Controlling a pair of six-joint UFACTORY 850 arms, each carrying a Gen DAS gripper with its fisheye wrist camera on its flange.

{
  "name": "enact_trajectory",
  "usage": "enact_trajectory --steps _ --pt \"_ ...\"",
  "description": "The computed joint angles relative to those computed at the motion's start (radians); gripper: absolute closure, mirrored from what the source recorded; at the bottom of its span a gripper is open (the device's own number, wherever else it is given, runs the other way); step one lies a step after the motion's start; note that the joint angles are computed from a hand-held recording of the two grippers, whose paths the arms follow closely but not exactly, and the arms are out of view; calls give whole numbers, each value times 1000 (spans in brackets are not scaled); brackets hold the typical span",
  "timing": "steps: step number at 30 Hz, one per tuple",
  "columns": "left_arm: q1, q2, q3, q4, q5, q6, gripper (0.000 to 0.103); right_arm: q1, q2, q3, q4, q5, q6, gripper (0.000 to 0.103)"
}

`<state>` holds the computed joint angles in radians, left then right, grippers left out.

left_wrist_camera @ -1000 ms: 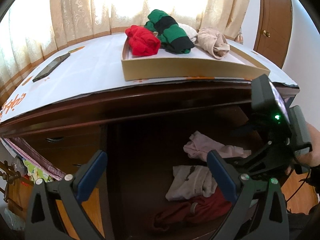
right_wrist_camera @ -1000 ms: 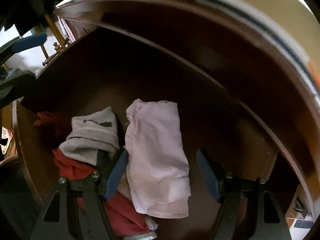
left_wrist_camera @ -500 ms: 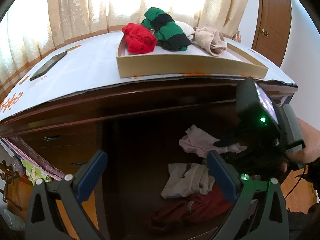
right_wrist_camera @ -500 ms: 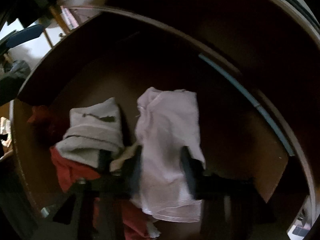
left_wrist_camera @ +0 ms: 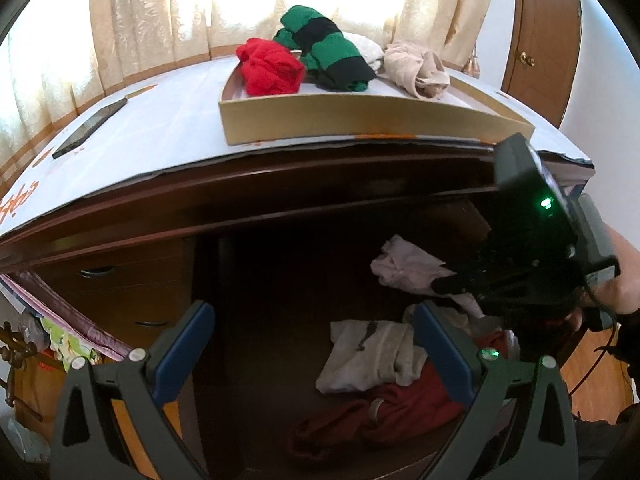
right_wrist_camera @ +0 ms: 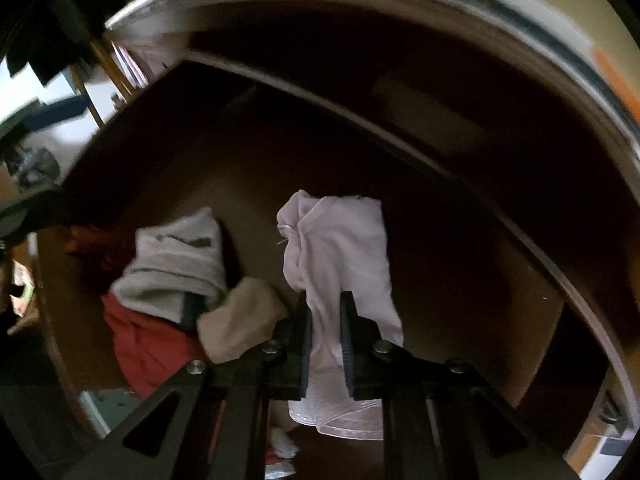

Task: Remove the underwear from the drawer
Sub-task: 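Grasp the white cloth with the right tool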

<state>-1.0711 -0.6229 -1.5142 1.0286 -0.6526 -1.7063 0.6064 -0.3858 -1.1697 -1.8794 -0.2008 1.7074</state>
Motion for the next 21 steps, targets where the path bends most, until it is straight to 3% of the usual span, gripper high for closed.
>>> enact_trajectory --steps 3,5,6,12,14,16,21 --pt "-1 -1 -2 -1 0 4 2 14 -38 -48 241 -33 -240 83" --pt "0 -1 -1 -3 2 3 2 31 -71 -87 391 -91 -398 64" --pt "1 0 0 -4 4 2 2 40 -86 -104 430 -121 -442 63" --pt "4 -3 -1 -14 9 10 2 71 -121 -147 391 -223 -411 54" --pt "8 -6 -5 -30 20 28 2 76 -126 -152 379 -245 -394 43" --pt "14 -15 -21 -72 26 80 2 77 -144 -175 413 -280 -440 40" --pt "30 -32 -49 -162 38 188 2 68 -150 -200 431 -227 -455 41"
